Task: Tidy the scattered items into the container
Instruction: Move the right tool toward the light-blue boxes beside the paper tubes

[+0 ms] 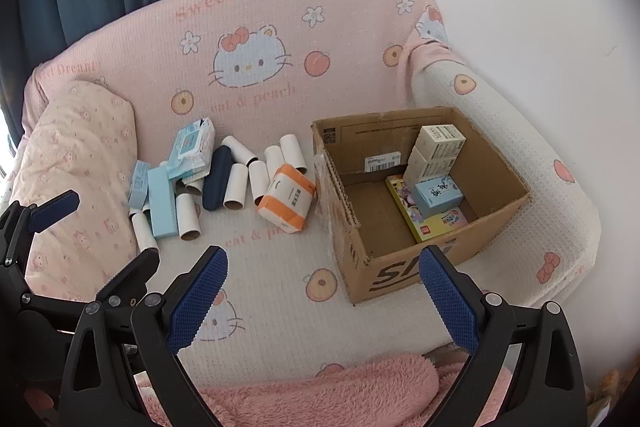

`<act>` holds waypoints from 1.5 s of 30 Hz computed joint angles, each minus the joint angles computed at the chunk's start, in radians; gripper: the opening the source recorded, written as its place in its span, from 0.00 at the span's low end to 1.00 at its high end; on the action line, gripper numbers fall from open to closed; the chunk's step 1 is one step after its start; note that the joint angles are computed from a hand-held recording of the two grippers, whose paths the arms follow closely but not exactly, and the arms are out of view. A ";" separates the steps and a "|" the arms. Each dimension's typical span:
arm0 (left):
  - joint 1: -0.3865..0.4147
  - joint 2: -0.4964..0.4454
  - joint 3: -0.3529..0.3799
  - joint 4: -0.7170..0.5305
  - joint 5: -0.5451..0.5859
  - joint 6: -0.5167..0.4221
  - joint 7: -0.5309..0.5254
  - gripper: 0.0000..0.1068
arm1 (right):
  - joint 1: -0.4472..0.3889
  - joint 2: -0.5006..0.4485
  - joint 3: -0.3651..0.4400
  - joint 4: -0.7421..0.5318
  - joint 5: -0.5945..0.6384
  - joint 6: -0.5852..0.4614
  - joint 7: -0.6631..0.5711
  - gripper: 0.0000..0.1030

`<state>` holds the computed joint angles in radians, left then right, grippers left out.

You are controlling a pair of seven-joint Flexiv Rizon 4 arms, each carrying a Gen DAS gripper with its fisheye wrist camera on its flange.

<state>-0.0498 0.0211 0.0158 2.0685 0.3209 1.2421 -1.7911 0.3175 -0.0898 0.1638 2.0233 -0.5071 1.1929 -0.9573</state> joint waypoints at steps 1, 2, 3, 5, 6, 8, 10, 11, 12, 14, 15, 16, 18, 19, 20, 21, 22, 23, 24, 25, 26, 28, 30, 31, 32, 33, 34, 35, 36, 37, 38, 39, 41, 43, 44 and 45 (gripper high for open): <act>0.002 -0.003 0.002 0.002 -0.011 0.003 0.007 0.96 | 0.003 -0.006 0.001 -0.006 0.001 -0.007 -0.004 0.94; 0.003 -0.006 0.003 0.003 -0.023 0.002 0.014 0.96 | 0.006 -0.011 0.002 -0.011 0.000 -0.014 -0.007 0.94; 0.004 -0.009 0.005 0.005 -0.034 0.004 0.022 0.96 | 0.010 -0.017 0.002 -0.016 -0.001 -0.022 -0.009 0.94; 0.006 -0.014 0.008 0.005 -0.040 0.003 0.028 0.96 | 0.015 -0.026 0.003 -0.024 0.002 -0.032 -0.016 0.94; 0.008 -0.016 0.010 0.004 -0.044 0.001 0.030 0.96 | 0.018 -0.030 0.003 -0.028 0.005 -0.034 -0.018 0.94; 0.009 -0.022 0.013 0.007 -0.058 0.007 0.041 0.96 | 0.023 -0.037 0.001 -0.033 0.001 -0.035 -0.019 0.94; 0.010 -0.029 0.014 0.001 -0.050 0.002 0.023 0.96 | 0.025 -0.042 0.000 -0.035 0.004 -0.032 -0.021 0.94; 0.010 -0.031 0.015 0.004 -0.056 0.006 0.028 0.96 | 0.026 -0.044 0.000 -0.038 0.009 -0.034 -0.025 0.94; 0.010 -0.033 0.017 0.006 -0.061 0.010 0.030 0.96 | 0.027 -0.047 0.000 -0.040 0.011 -0.036 -0.028 0.94; 0.011 -0.042 0.020 0.007 -0.066 0.012 0.033 0.96 | 0.031 -0.052 -0.002 -0.045 0.009 -0.044 -0.027 0.94; 0.011 -0.046 0.021 0.006 -0.075 0.012 0.042 0.96 | 0.033 -0.056 -0.002 -0.048 0.010 -0.049 -0.026 0.94; 0.011 -0.050 0.022 0.006 -0.080 0.012 0.047 0.96 | 0.034 -0.061 -0.003 -0.052 0.012 -0.055 -0.027 0.94; 0.011 -0.058 0.025 0.002 -0.089 0.009 0.054 0.96 | 0.038 -0.071 -0.004 -0.060 0.014 -0.061 -0.028 0.94; 0.011 -0.061 0.026 0.001 -0.091 0.009 0.057 0.96 | 0.040 -0.077 -0.004 -0.064 0.018 -0.063 -0.030 0.94; 0.011 -0.066 0.028 0.000 -0.092 0.012 0.060 0.96 | 0.040 -0.083 -0.003 -0.069 0.026 -0.063 -0.036 0.94; 0.012 -0.070 0.029 0.001 -0.098 0.019 0.066 0.96 | 0.040 -0.088 -0.002 -0.072 0.036 -0.060 -0.042 0.94; 0.013 -0.075 0.030 0.001 -0.109 0.026 0.075 0.96 | 0.040 -0.092 -0.002 -0.074 0.042 -0.057 -0.045 0.94; 0.014 -0.081 0.031 0.005 -0.127 0.037 0.089 0.96 | 0.041 -0.097 -0.003 -0.078 0.047 -0.056 -0.047 0.94; 0.015 -0.087 0.031 0.005 -0.140 0.042 0.099 0.96 | 0.042 -0.102 -0.005 -0.082 0.049 -0.053 -0.046 0.94; 0.017 -0.095 0.031 0.008 -0.160 0.050 0.116 0.96 | 0.044 -0.108 -0.009 -0.084 0.048 -0.047 -0.041 0.94; 0.018 -0.103 0.032 0.010 -0.177 0.057 0.129 0.96 | 0.046 -0.114 -0.014 -0.086 0.044 -0.037 -0.031 0.94; 0.020 -0.120 0.035 0.009 -0.196 0.067 0.147 0.96 | 0.048 -0.127 -0.018 -0.094 0.049 -0.024 -0.021 0.94; 0.028 -0.137 0.028 0.019 -0.257 0.087 0.199 0.96 | 0.048 -0.144 -0.016 -0.107 0.070 -0.021 -0.018 0.94; 0.032 -0.144 0.023 0.023 -0.288 0.095 0.225 0.96 | 0.052 -0.152 -0.022 -0.111 0.066 -0.021 -0.008 0.94; 0.042 -0.152 0.011 0.036 -0.344 0.114 0.269 0.96 | 0.060 -0.160 -0.031 -0.113 0.051 -0.023 0.011 0.94; 0.047 -0.158 0.005 0.045 -0.383 0.129 0.300 0.96 | 0.066 -0.169 -0.039 -0.118 0.039 -0.028 0.025 0.94; 0.051 -0.167 -0.001 0.051 -0.417 0.144 0.325 0.96 | 0.068 -0.177 -0.042 -0.121 0.034 -0.027 0.033 0.94; 0.055 -0.176 -0.004 0.057 -0.446 0.157 0.346 0.96 | 0.072 -0.187 -0.048 -0.123 0.024 -0.013 0.048 0.94; 0.056 -0.184 -0.007 0.059 -0.467 0.165 0.362 0.96 | 0.077 -0.196 -0.059 -0.119 0.006 0.016 0.068 0.94; 0.065 -0.191 -0.018 0.067 -0.505 0.178 0.394 0.96 | 0.085 -0.202 -0.076 -0.109 -0.026 0.057 0.097 0.94; 0.082 -0.199 -0.040 0.080 -0.563 0.194 0.439 0.96 | 0.096 -0.209 -0.100 -0.095 -0.069 0.106 0.129 0.94; 0.087 -0.207 -0.046 0.083 -0.592 0.199 0.460 0.96 | 0.108 -0.216 -0.125 -0.084 -0.114 0.151 0.162 0.94; 0.112 -0.219 -0.075 0.100 -0.674 0.223 0.520 0.96 | 0.152 -0.227 -0.206 -0.061 -0.243 0.232 0.259 0.94; 0.161 -0.228 -0.147 0.132 -0.808 0.272 0.627 0.96 | 0.204 -0.235 -0.309 -0.043 -0.423 0.310 0.379 0.93; 0.191 -0.234 -0.190 0.148 -0.878 0.300 0.685 0.96 | 0.228 -0.242 -0.362 -0.042 -0.525 0.355 0.447 0.93; 0.227 -0.239 -0.243 0.164 -0.955 0.327 0.746 0.96 | 0.250 -0.253 -0.414 -0.049 -0.624 0.400 0.518 0.93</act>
<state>0.1770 -0.2179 -0.2272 2.2328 -0.6345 1.5690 -1.0446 0.5676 -0.3425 -0.2504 1.9744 -1.1311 1.5925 -0.4389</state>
